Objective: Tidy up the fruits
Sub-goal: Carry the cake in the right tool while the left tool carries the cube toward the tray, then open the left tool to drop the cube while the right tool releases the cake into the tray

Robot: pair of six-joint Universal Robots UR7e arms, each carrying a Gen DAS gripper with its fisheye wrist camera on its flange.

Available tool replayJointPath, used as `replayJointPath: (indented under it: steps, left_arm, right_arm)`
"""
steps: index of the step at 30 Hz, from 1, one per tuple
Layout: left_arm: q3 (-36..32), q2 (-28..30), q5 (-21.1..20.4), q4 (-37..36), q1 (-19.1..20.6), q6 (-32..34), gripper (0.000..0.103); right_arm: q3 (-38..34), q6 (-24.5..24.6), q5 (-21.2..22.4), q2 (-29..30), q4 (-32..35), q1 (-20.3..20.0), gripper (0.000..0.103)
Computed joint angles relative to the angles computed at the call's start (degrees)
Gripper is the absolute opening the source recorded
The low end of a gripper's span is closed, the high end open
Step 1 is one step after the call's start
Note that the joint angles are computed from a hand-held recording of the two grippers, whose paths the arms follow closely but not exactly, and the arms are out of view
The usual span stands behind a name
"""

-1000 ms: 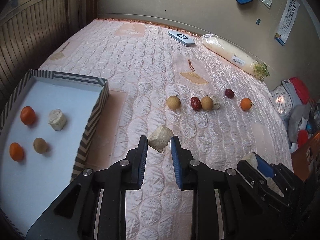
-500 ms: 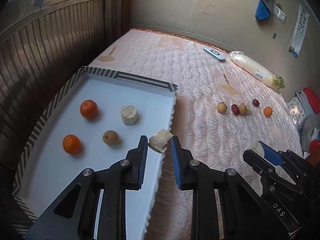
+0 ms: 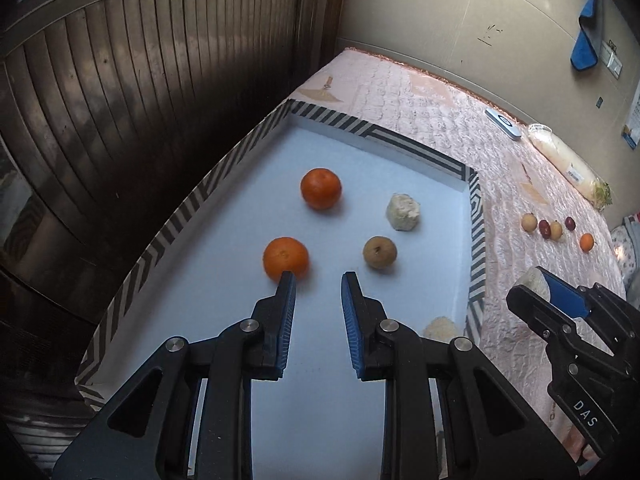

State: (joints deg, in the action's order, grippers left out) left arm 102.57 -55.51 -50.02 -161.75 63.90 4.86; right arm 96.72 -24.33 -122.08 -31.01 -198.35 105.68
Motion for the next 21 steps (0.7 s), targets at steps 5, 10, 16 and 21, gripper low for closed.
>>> replayJointPath:
  steps: [5,10,16,21]
  left_arm:
    - [-0.33,0.09,0.62,0.57,1.16,-0.28,0.023]
    - [-0.41,-0.04,1.94,0.24,1.83,-0.14,0.023]
    - [-0.32,0.23,3.63,-1.81,2.00,0.32,0.023]
    - [-0.63,0.56,4.54,-1.89,2.11,0.29,0.023]
  right_arm:
    - [-3.65,-1.37,0.44,2.20,3.88,0.73,0.030]
    - [-7.44,-2.32,1.80,4.82,9.09,1.16,0.030]
    - [-11.39,-3.14,3.61,7.89,14.40,1.28,0.030]
    - [-13.50,-2.91,3.72,9.95,16.26,1.15,0.030]
